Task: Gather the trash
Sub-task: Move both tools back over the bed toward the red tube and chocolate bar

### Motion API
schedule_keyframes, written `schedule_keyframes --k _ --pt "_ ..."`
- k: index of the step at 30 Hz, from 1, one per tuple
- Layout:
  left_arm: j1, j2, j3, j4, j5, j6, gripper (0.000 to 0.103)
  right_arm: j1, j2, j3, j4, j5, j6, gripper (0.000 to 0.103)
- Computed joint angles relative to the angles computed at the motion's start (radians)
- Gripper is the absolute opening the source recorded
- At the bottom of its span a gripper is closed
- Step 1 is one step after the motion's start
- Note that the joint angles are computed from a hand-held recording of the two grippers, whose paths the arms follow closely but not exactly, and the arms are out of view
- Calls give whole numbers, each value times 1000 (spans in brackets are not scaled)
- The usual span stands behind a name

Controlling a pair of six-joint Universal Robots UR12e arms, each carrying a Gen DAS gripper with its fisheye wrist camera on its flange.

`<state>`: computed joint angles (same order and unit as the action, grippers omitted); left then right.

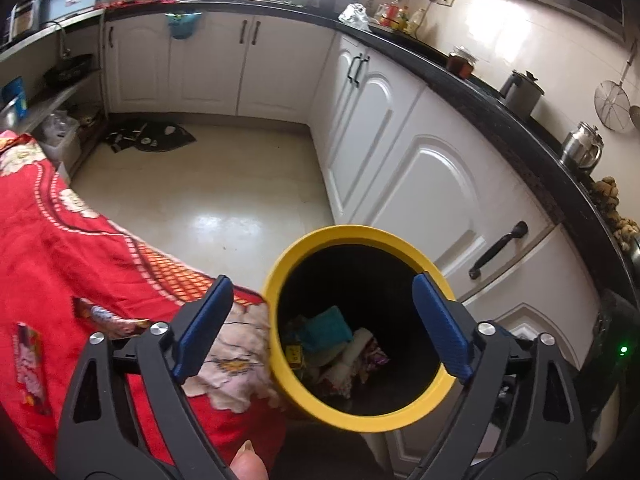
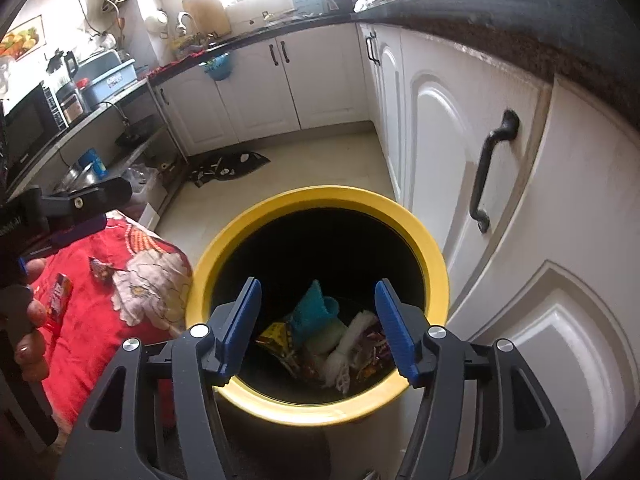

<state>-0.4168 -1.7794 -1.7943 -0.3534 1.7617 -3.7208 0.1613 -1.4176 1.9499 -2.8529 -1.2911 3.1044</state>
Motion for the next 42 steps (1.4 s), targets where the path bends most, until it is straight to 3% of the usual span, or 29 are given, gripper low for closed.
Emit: schedule_keyframes --k 5,22,33,42 --pt "0 33 -31 7 55 -8 92 11 -9 -5 -20 27 -12 60" --pt "9 163 -150 22 231 -59 92 80 -30 -30 -39 109 -97 67" --pt "40 240 -231 7 279 -124 92 134 -18 -65 -10 137 -171 69" --pt "65 297 -287 -52 303 -169 92 184 18 -109 54 147 -249 71"
